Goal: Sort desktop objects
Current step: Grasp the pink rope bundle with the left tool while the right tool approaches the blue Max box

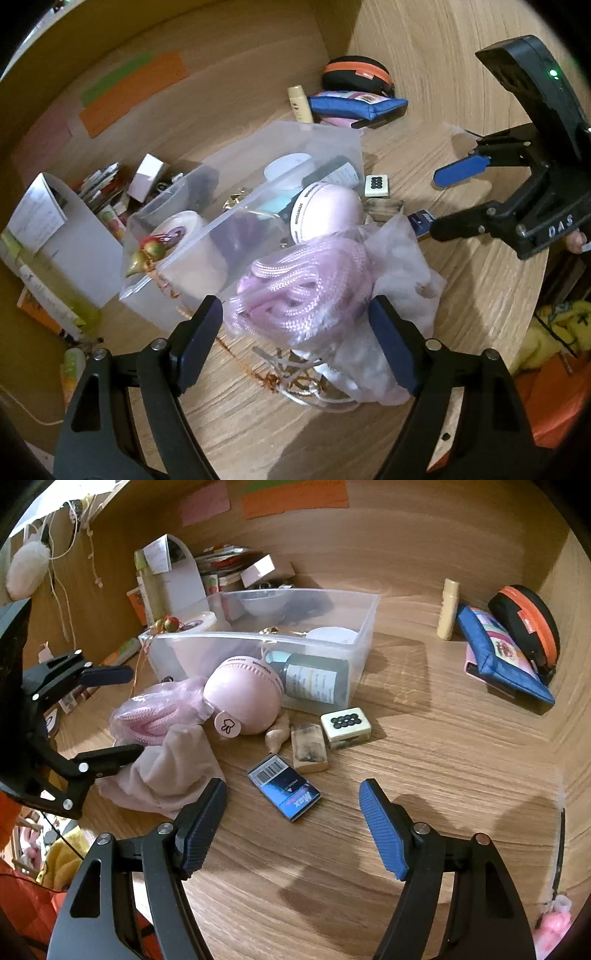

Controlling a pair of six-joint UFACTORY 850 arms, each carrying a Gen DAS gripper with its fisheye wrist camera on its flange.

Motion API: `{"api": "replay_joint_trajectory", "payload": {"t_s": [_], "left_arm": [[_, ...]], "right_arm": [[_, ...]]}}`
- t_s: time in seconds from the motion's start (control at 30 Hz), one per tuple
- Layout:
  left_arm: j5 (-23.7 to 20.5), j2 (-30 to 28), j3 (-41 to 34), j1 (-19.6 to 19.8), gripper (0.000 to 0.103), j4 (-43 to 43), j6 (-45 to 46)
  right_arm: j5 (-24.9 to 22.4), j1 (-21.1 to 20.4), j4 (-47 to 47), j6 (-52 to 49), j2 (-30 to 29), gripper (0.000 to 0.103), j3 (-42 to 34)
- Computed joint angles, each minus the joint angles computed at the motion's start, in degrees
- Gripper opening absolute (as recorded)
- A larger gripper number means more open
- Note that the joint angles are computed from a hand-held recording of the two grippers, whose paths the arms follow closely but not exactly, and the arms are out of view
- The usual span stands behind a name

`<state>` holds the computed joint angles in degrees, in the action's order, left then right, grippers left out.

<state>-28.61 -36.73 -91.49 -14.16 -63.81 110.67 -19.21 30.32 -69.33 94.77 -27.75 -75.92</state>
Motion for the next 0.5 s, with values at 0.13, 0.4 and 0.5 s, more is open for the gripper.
{"api": "replay_joint_trajectory", "payload": {"t_s": [0.13, 0.4, 0.5], "left_arm": [[-2.6, -1.65, -2.85, 0.19, 0.083, 3.02, -4.32], [-4.01, -2.48, -5.14, 1.16, 0.083, -0.61, -2.56], [-3.66, -2.8, -6.28, 1.47, 0.083, -3.26, -2.3]], "right_arm": [[0.22, -0.18, 4.08, -4.99, -1.1, 0.071, -1.21], [0.34, -0.67, 11.79, -13.78, -2.44, 0.07, -2.99], [0.66, -0.88, 13.28, -14.86, -2.46, 0.07, -3.2]]}}
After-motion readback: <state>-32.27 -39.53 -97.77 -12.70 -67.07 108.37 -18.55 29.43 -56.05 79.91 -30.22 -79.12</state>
